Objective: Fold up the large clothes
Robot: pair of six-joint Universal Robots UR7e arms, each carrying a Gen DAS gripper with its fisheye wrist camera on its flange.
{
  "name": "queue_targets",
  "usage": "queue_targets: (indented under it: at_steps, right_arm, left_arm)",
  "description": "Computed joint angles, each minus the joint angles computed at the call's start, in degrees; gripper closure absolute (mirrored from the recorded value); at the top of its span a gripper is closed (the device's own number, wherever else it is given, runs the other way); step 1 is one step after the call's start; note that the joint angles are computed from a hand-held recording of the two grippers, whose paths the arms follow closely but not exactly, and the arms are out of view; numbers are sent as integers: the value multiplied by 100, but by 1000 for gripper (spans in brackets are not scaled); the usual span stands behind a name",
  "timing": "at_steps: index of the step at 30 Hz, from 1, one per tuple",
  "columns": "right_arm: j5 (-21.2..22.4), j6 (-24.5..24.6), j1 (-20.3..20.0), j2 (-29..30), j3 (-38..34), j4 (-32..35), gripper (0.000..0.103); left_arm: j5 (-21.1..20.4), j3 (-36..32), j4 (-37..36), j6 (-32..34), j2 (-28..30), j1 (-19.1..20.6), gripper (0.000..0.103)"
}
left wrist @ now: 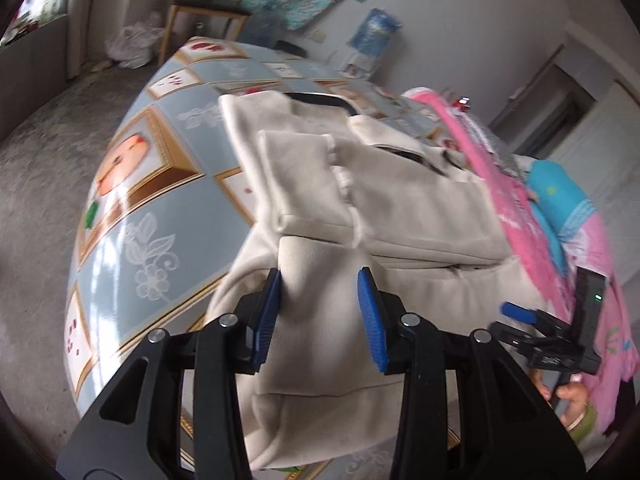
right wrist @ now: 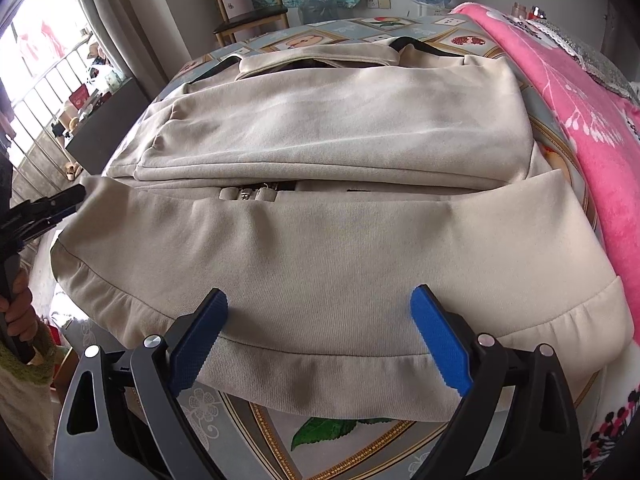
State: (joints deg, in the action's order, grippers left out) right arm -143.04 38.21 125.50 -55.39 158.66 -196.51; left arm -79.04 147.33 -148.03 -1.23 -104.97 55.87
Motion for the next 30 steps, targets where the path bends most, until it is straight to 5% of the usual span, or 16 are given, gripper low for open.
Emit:
queue_targets:
  at_steps: [6, 13, 22, 30]
  right_arm:
    - [-19, -16, -8, 32, -14, -6, 12]
    - [-21, -35, -22, 28, -20, 5, 12]
    - [-48, -115, -29, 131, -23, -131, 11]
    - [-56, -149, -28, 156, -10, -191, 11]
  left_arm:
    - [361, -199, 67, 47, 475, -125, 66]
    - [224, -446, -149, -12, 899, 179, 64]
    - [-926, -421, 207, 761, 376, 402, 65]
    - [142, -368, 545, 621, 424, 27, 64]
